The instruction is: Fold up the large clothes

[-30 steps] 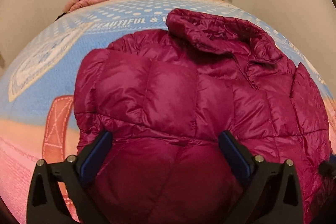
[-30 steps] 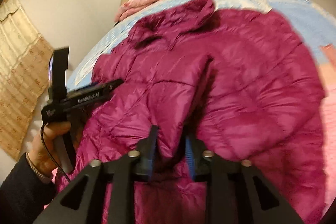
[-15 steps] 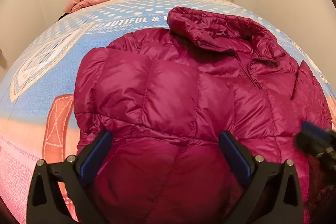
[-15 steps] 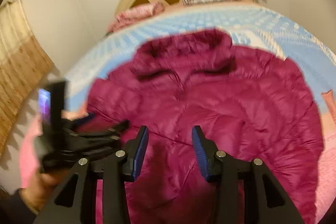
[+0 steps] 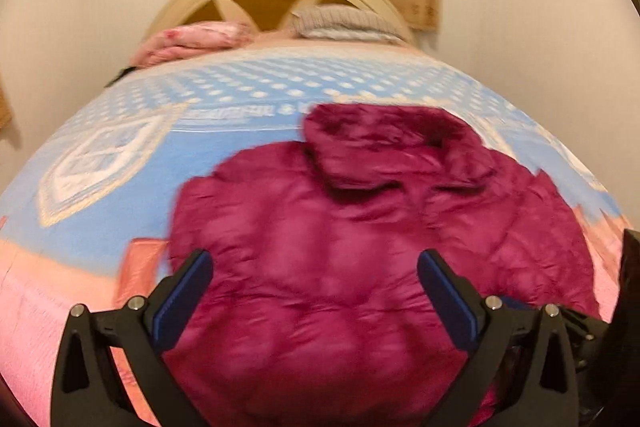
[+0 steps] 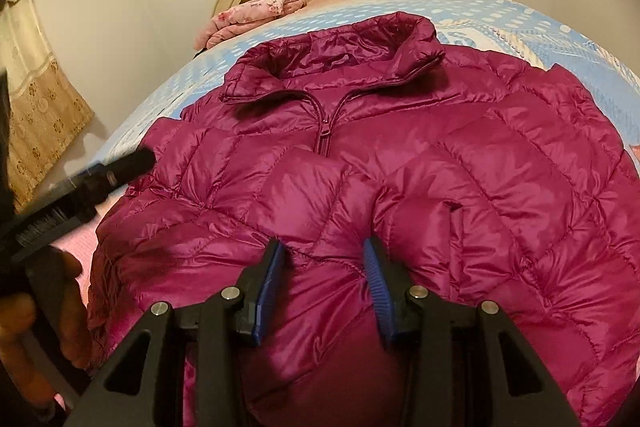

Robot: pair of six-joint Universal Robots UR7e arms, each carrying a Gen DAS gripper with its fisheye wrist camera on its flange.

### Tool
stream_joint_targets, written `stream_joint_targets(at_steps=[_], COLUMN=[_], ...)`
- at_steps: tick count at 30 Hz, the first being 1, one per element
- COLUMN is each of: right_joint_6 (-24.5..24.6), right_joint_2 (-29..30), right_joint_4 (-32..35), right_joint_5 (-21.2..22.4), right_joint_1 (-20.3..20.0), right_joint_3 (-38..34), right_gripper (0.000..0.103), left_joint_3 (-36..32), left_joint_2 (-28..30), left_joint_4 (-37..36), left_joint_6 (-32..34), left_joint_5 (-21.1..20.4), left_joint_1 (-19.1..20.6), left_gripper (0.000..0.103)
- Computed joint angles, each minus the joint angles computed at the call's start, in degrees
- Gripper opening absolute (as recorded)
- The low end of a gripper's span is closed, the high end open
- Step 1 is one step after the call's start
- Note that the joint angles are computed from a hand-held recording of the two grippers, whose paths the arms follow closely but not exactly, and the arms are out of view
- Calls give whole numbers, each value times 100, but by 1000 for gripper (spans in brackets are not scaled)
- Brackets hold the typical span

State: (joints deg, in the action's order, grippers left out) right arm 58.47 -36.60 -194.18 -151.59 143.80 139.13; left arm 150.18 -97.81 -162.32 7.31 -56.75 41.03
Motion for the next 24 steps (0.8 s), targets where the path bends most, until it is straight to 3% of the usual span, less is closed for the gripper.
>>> stream_joint_targets(at_steps=[5, 8, 15, 24], right_joint_6=[-1, -52, -5, 130], right_joint_2=[15, 48, 26, -66], right_joint_4=[-57, -173, 8, 467], right_joint_5=[-7, -1, -27, -39], right_joint_1=[14, 6, -4, 6], right_joint_3=[15, 24, 0, -56], right_gripper=[43, 43, 43, 43], left_joint_3=[-351, -313, -108, -69], left_joint_2=[868, 1022, 1275, 1263], left_joint_4=[266, 108, -54, -145], left_joint_6=[-335, -273, -389, -324], left_joint_5=[-225, -341, 197, 235], left_joint_1=[488, 671, 344, 357], left_gripper=[103, 103, 103, 103])
